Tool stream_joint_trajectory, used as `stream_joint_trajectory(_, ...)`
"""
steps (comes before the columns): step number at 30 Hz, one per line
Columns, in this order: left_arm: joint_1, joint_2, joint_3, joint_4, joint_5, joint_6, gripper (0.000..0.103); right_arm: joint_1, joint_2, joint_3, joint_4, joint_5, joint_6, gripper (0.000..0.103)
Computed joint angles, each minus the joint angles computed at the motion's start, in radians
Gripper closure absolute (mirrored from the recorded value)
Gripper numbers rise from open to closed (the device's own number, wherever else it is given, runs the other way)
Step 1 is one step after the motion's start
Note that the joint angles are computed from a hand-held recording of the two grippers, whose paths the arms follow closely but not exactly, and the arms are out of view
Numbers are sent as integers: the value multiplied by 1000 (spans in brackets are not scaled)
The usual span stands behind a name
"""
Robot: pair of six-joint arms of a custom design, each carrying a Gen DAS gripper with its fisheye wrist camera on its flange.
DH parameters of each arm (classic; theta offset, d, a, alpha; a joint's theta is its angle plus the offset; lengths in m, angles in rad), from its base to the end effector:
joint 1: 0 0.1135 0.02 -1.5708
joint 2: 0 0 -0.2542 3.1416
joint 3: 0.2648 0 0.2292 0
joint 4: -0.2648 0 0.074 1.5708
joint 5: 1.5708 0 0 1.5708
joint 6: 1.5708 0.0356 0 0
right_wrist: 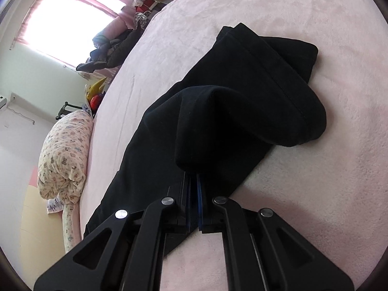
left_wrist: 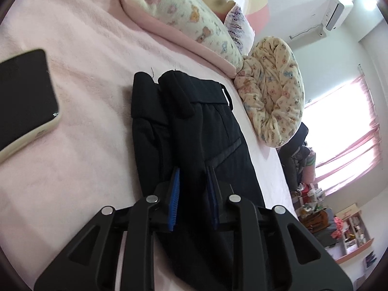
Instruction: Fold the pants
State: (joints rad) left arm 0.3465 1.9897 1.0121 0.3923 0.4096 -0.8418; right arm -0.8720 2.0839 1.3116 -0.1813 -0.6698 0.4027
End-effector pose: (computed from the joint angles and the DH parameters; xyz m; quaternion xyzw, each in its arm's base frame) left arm 0.3676 0.1176 0.1369 -0.4032 0.7686 -0.2872 0.4051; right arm 0.2769 -0.2952 0.1405 0.4552 0.7826 0.2379 0.3518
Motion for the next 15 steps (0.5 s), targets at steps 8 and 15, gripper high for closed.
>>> stream_joint_trajectory(8, 56, 89, 83, -1, 191, -19, 92, 9, -3, 25, -32, 11, -6, 99)
stream_joint_trajectory(15, 38, -39, -47, 54, 114, -13, 95, 0, -38, 8, -28, -6, -21, 99)
